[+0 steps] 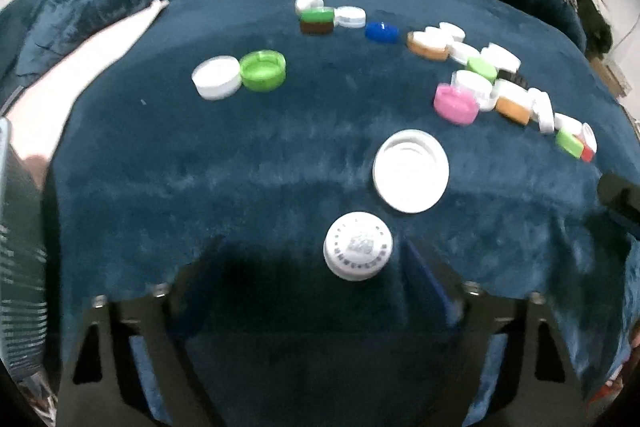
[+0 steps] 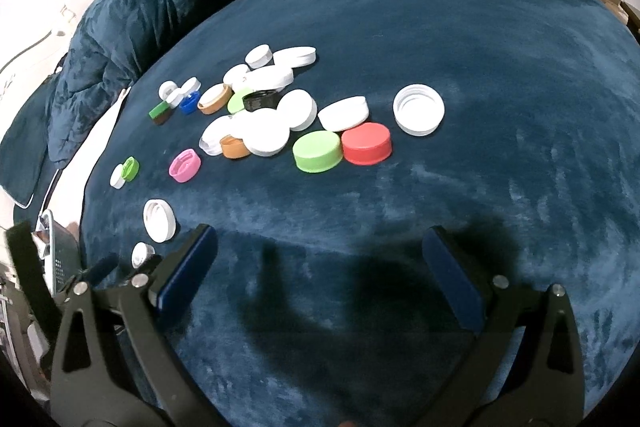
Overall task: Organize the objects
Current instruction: 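Grasp a white cap with the left tool while the right tool grasps a silver cap, then carry both caps over the mesh basket and open both tools to drop them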
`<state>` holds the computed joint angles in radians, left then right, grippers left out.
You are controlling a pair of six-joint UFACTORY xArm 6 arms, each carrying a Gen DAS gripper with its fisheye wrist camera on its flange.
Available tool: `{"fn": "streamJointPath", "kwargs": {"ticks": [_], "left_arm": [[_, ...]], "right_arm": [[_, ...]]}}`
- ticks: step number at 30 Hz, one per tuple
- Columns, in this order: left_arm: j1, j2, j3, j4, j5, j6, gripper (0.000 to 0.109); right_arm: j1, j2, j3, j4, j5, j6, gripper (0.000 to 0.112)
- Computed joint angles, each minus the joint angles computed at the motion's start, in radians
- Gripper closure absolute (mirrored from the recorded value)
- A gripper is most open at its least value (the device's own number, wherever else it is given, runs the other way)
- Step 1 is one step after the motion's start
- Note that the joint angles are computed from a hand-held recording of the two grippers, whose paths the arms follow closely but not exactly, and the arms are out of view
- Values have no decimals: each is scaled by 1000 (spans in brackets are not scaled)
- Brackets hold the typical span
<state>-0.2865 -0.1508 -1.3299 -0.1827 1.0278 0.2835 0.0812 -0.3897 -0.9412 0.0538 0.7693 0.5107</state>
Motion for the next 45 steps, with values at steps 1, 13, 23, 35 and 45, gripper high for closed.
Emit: {"fn": "streamJointPath", "kwargs": {"ticks": [1,13,23,35,45], "left_arm": [[9,-9,11,-25,-14,19,49],[150,-11,-35,-109,25,59,78],[272,20,-78,-156,58,132,78],[351,-13,-149,-316,154,243,78],[567,73,-338,-308,184,149,78]], "right_arm": [[2,1,0,-1,0,0,9],[137,115,-105,37,-36,-115,9],[249,361,-302,8,-15,-125,14],[289,382,-396,0,-5,-65,72],[467,549,-708,204,20,-309,72]]}}
